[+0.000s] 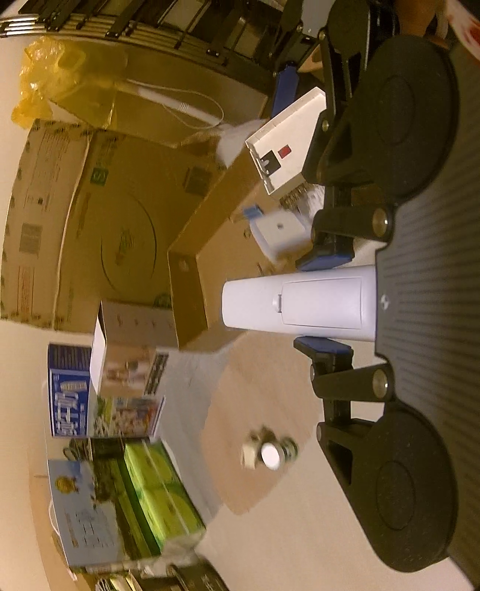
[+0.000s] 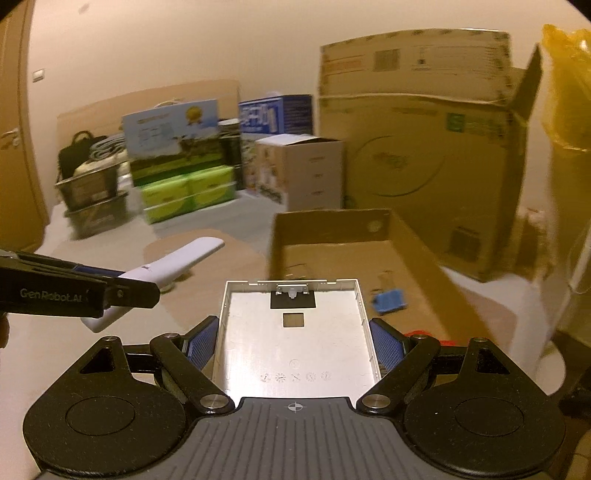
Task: Organize rigid objects
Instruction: 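Carry the white remote and white plate over the cardboard box, then open the left gripper to drop the remote while the right gripper lowers and releases the plate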
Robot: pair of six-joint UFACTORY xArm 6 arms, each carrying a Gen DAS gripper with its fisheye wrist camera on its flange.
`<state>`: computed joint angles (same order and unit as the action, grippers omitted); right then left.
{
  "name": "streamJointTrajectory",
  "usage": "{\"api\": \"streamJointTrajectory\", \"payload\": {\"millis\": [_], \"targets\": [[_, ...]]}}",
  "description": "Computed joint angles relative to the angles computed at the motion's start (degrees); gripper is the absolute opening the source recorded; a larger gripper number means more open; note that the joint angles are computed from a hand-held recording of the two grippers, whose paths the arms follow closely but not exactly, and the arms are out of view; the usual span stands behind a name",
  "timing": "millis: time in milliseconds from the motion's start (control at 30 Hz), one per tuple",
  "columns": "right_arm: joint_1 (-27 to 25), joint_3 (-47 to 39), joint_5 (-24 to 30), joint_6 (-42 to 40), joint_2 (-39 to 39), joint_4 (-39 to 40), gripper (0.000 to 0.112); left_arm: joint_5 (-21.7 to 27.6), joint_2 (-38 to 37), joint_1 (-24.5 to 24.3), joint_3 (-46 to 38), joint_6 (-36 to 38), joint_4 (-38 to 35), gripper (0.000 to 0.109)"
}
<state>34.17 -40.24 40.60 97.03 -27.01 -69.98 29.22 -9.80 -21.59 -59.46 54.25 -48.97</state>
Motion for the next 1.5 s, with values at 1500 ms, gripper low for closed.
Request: {"api": "streamJointTrajectory", "payload": {"millis": [1500], "targets": [[-36.87,-10.74,-31.97,-34.77,19.95,16.05,0.085,2.11,40.73,-9.94,-45.09,-23.95,15.49,0.035]]}}
